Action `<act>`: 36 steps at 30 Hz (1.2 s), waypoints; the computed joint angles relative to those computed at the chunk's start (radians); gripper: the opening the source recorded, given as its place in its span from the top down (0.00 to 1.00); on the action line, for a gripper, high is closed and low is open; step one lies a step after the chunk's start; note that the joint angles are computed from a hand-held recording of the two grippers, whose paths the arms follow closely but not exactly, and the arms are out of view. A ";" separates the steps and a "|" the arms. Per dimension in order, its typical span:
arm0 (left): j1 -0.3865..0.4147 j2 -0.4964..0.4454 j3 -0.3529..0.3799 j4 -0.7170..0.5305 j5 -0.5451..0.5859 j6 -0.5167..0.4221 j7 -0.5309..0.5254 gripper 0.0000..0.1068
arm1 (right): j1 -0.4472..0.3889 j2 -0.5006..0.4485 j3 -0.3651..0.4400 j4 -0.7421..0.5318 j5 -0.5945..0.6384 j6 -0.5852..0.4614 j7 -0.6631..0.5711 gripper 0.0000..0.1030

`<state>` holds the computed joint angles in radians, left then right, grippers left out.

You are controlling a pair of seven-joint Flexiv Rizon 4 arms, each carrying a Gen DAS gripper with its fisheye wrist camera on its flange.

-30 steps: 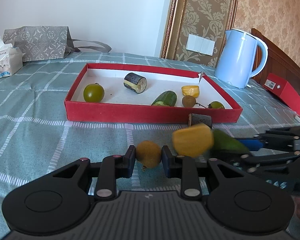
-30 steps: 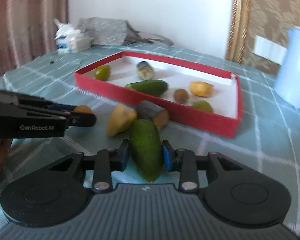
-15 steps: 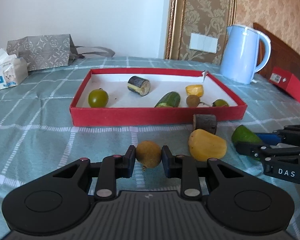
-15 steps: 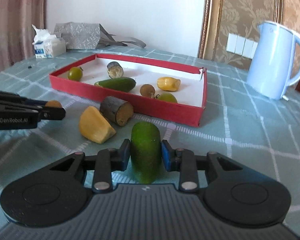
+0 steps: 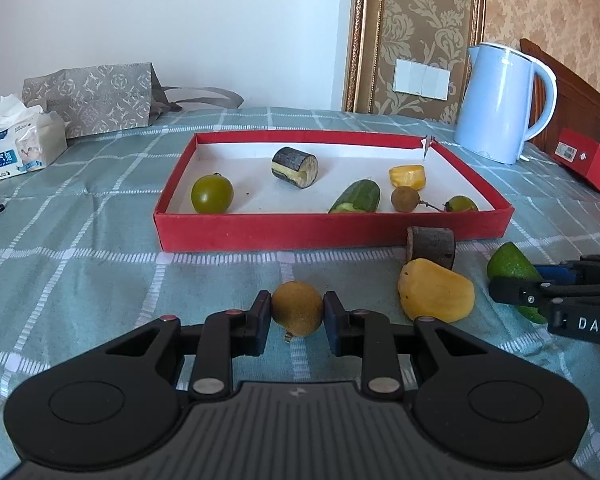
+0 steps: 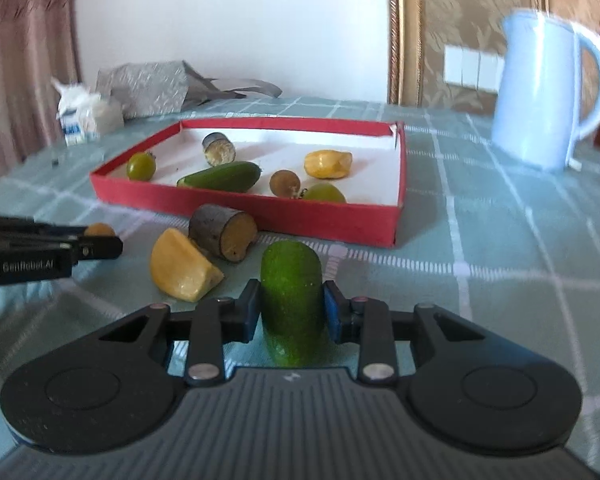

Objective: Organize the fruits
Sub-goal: 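Drop the orange fruit into the red box with the left gripper while the right lifts the mango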

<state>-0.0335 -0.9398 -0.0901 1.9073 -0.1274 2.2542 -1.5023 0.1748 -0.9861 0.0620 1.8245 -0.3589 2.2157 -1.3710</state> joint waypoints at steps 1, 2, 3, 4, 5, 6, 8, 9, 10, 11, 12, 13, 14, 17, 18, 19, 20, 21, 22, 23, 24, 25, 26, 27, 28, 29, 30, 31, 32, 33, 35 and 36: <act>0.004 0.000 -0.002 -0.001 0.004 0.003 -0.003 0.74 | -0.018 -0.004 0.016 -0.005 -0.012 -0.003 0.016 0.70; 0.005 0.000 -0.003 -0.002 0.005 0.005 -0.004 0.74 | -0.020 -0.005 0.017 -0.007 -0.013 -0.003 0.021 0.70; 0.008 0.001 -0.004 -0.003 0.009 0.008 -0.006 0.74 | -0.018 -0.007 0.016 -0.008 -0.013 -0.003 0.023 0.70; 0.012 0.002 -0.006 -0.004 0.014 0.011 -0.008 0.74 | -0.015 -0.008 0.013 -0.008 -0.008 0.003 0.023 0.70; 0.021 0.002 -0.013 -0.007 0.025 0.017 -0.013 0.74 | -0.013 -0.010 0.012 -0.010 -0.003 0.011 0.024 0.70; 0.028 0.001 -0.017 -0.011 0.035 0.023 -0.017 0.74 | -0.016 -0.012 0.016 -0.011 -0.003 0.014 0.031 0.70; 0.026 0.002 -0.013 -0.020 0.036 0.034 -0.017 0.74 | -0.040 -0.022 0.037 -0.024 -0.021 0.016 0.064 0.70; 0.026 0.001 -0.011 -0.028 0.037 0.038 -0.016 0.74 | -0.046 -0.026 0.040 -0.030 -0.025 0.016 0.078 0.70; 0.025 0.001 -0.010 -0.036 0.036 0.040 -0.014 0.74 | -0.050 -0.029 0.042 -0.035 -0.028 0.017 0.091 0.70; 0.021 -0.001 -0.005 -0.050 0.028 0.039 -0.010 0.74 | -0.054 -0.031 0.043 -0.039 -0.034 0.016 0.102 0.70; 0.018 -0.002 -0.002 -0.062 0.019 0.033 -0.005 0.74 | -0.063 -0.034 0.048 -0.041 -0.047 0.016 0.115 0.70; 0.019 -0.004 -0.003 -0.077 0.014 0.029 -0.004 0.74 | -0.072 -0.036 0.052 -0.043 -0.063 0.014 0.127 0.70; 0.024 -0.008 -0.007 -0.093 0.016 0.027 -0.004 0.74 | -0.072 -0.037 0.050 -0.042 -0.066 0.016 0.133 0.70; 0.017 -0.023 0.000 -0.146 -0.001 0.000 0.015 0.74 | -0.077 -0.038 0.048 -0.043 -0.085 0.018 0.153 0.70; 0.015 -0.029 0.001 -0.163 -0.008 -0.010 0.021 0.74 | -0.077 -0.039 0.046 -0.044 -0.088 0.017 0.158 0.70; 0.017 -0.037 -0.001 -0.185 -0.011 -0.023 0.027 0.74 | -0.077 -0.040 0.045 -0.045 -0.093 0.017 0.162 0.70; 0.013 -0.043 0.002 -0.205 -0.021 -0.039 0.036 0.74 | -0.076 -0.039 0.043 -0.044 -0.096 0.017 0.165 0.70; 0.003 -0.050 0.010 -0.222 -0.040 -0.053 0.045 0.74 | -0.075 -0.039 0.041 -0.044 -0.097 0.018 0.167 0.70; 0.000 -0.056 0.013 -0.240 -0.050 -0.067 0.054 0.74 | -0.076 -0.040 0.041 -0.045 -0.101 0.018 0.171 0.70; -0.006 -0.066 0.018 -0.263 -0.063 -0.084 0.065 0.74 | -0.078 -0.040 0.042 -0.045 -0.107 0.016 0.174 0.70; -0.009 -0.072 0.020 -0.277 -0.072 -0.096 0.073 0.74 | -0.078 -0.039 0.041 -0.044 -0.109 0.015 0.177 0.70; -0.009 -0.078 0.020 -0.295 -0.076 -0.116 0.083 0.74 | -0.078 -0.039 0.040 -0.045 -0.110 0.015 0.178 0.70; -0.012 -0.085 0.023 -0.311 -0.086 -0.130 0.091 0.74 | -0.078 -0.039 0.039 -0.045 -0.112 0.015 0.180 0.70; -0.019 -0.094 0.029 -0.328 -0.101 -0.141 0.097 0.74 | -0.079 -0.040 0.039 -0.047 -0.116 0.013 0.182 0.70; -0.021 -0.100 0.031 -0.342 -0.107 -0.150 0.105 0.74 | -0.078 -0.040 0.037 -0.048 -0.115 0.014 0.182 0.70; -0.029 -0.107 0.039 -0.359 -0.121 -0.168 0.115 0.74 | -0.077 -0.040 0.036 -0.048 -0.116 0.014 0.182 0.70; -0.033 -0.113 0.044 -0.371 -0.133 -0.181 0.122 0.74 | -0.076 -0.040 0.035 -0.048 -0.116 0.013 0.182 0.70; -0.036 -0.118 0.047 -0.383 -0.143 -0.193 0.128 0.74 | -0.076 -0.040 0.034 -0.047 -0.116 0.013 0.182 0.70; -0.044 -0.124 0.056 -0.394 -0.159 -0.202 0.133 0.74 | -0.076 -0.040 0.034 -0.047 -0.117 0.012 0.182 0.70; -0.054 -0.131 0.069 -0.406 -0.178 -0.213 0.140 0.74 | -0.076 -0.040 0.035 -0.047 -0.118 0.012 0.183 0.70; -0.071 -0.145 0.090 -0.428 -0.209 -0.226 0.150 0.74 | -0.079 -0.040 0.037 -0.048 -0.123 0.010 0.186 0.70; -0.085 -0.151 0.106 -0.437 -0.233 -0.230 0.155 0.74 | -0.078 -0.040 0.036 -0.048 -0.122 0.010 0.186 0.70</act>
<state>-0.1185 -1.0913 0.0163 1.4706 -0.3601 2.0244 -1.3476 0.0969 -1.0257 0.0976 1.7769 -0.4806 2.2254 -1.1854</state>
